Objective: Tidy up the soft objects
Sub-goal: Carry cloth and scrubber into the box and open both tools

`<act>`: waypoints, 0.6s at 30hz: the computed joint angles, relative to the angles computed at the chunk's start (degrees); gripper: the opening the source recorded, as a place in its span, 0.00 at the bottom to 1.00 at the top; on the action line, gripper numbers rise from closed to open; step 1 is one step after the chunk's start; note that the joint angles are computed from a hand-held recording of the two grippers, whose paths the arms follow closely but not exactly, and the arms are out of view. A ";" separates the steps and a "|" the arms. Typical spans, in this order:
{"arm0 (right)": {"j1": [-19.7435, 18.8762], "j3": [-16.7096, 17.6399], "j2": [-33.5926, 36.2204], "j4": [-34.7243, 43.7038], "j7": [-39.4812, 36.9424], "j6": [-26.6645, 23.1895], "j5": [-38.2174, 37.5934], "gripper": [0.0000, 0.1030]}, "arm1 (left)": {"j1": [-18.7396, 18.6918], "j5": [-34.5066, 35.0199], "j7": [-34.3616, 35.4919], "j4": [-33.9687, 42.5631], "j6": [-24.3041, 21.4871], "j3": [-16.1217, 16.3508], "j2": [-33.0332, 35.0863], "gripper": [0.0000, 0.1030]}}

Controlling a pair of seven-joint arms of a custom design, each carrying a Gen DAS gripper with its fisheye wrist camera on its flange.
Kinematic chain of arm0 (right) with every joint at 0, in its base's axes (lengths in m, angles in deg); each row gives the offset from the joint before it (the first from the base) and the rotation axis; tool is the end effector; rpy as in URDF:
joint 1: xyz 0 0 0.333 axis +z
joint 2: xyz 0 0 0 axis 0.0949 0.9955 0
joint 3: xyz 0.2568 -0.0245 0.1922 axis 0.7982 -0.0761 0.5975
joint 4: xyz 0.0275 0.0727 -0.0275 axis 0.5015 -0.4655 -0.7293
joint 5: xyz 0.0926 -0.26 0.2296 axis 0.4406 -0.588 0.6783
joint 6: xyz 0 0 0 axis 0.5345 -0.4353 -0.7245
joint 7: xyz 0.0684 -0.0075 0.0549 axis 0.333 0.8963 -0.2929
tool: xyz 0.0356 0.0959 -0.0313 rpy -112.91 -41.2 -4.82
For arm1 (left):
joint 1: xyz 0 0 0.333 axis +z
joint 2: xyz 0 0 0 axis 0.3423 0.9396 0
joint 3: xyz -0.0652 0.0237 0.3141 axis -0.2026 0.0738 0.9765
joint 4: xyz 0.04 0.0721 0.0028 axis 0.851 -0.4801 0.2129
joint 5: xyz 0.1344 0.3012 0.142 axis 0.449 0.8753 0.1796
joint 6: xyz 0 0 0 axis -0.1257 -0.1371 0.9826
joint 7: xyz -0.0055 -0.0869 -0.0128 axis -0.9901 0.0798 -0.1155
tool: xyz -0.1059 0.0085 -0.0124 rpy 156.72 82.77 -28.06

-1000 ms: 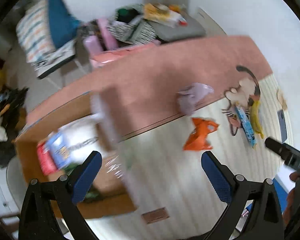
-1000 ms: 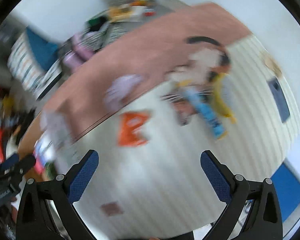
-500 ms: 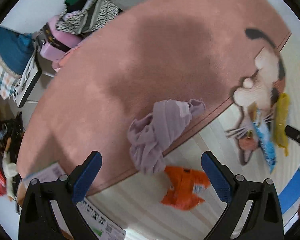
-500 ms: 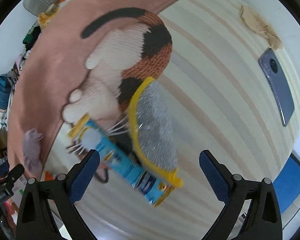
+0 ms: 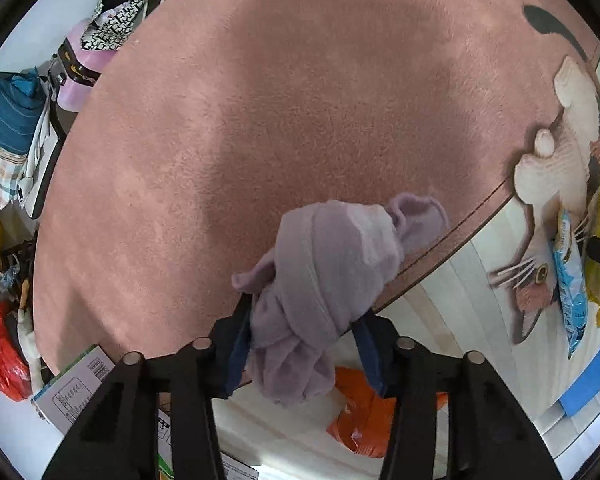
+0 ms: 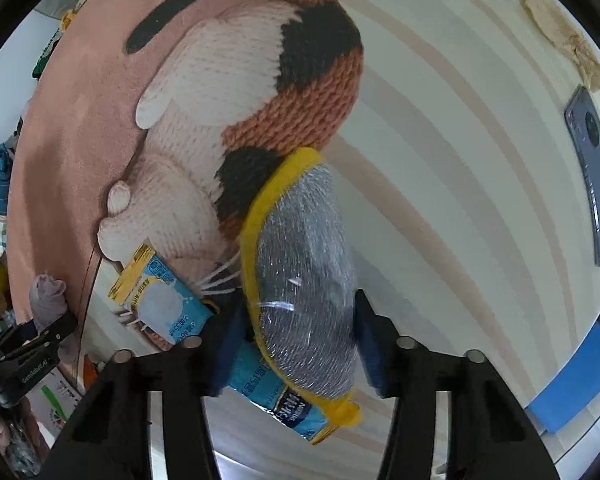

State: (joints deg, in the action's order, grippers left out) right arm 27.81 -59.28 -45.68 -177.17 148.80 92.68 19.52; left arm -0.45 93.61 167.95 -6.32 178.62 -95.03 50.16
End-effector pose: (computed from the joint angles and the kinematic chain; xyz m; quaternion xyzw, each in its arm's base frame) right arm 0.4111 0.2166 0.2793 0.3701 -0.9225 -0.1097 0.0022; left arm 0.5624 -0.3392 0.2864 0.4333 -0.8947 -0.1053 0.0268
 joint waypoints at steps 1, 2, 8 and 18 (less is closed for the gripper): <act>0.07 -0.32 0.09 0.08 0.79 0.13 -1.03 0.47 | 0.68 -0.68 -0.16 -1.13 0.62 -0.38 -0.92 0.39; 0.52 -0.64 -0.31 0.12 2.78 -0.33 -3.26 0.46 | 1.23 -1.40 -0.21 -2.25 1.34 -0.58 -1.91 0.39; 2.15 0.67 -5.64 1.85 8.60 -1.99 -9.94 0.45 | 6.96 -10.11 0.12 -15.00 9.38 -1.82 -14.71 0.39; 12.68 7.57 1.40 25.16 11.43 -2.08 -16.46 0.45 | 17.04 -30.44 11.91 -39.09 11.82 6.78 -45.02 0.39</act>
State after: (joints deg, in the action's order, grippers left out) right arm 40.49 -51.71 -44.28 -152.00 160.23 90.60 3.05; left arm 16.59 63.17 179.86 -45.41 190.44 -88.24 5.14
